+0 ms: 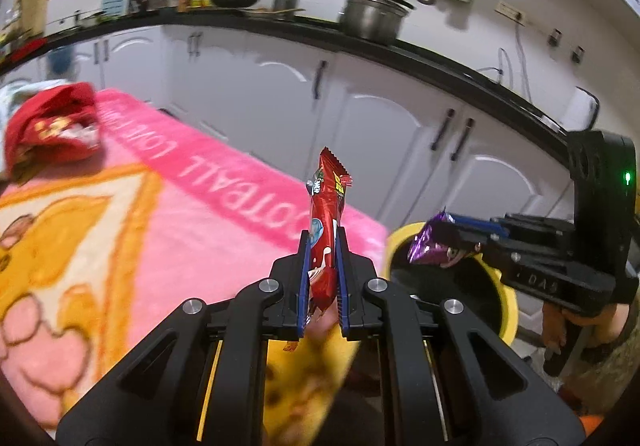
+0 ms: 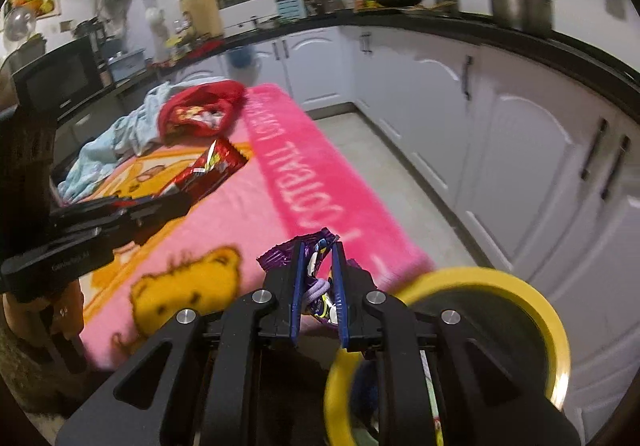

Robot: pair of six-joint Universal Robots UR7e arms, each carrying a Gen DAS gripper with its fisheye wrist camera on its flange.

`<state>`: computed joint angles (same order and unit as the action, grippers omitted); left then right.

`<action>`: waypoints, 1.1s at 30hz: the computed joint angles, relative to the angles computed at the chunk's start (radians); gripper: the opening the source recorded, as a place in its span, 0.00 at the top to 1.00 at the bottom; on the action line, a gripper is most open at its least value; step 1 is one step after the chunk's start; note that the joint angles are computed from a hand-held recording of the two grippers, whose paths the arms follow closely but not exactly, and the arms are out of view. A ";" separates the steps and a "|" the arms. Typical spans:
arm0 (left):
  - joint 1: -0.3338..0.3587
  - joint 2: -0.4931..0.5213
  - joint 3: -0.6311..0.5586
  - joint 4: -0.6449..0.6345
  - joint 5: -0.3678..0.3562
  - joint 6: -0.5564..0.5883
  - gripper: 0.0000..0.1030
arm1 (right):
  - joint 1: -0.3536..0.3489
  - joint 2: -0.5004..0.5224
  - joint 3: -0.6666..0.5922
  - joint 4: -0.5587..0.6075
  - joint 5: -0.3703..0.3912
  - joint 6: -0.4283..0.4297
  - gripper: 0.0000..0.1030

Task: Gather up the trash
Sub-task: 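Carry the red and purple wrappers over the yellow bin and release them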

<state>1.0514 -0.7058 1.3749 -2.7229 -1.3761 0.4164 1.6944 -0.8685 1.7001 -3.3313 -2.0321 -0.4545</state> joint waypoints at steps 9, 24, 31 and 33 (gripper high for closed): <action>-0.050 0.080 -0.024 0.037 -0.039 0.016 0.94 | -0.057 -0.097 0.165 -0.154 -0.032 0.040 0.87; -0.093 0.182 -0.055 0.147 -0.045 0.055 0.91 | -0.154 -0.163 0.328 -0.283 -0.030 0.100 0.87; -0.101 0.203 -0.061 0.159 -0.027 0.058 0.81 | -0.184 -0.155 0.342 -0.303 -0.040 0.117 0.81; -0.101 0.206 -0.066 0.165 -0.022 0.055 0.72 | -0.192 -0.157 0.346 -0.303 -0.034 0.131 0.79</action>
<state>0.9506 -0.4996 1.3093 -2.5580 -1.3984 0.4718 1.5022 -1.0257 2.0458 -3.6339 -2.0664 -0.3233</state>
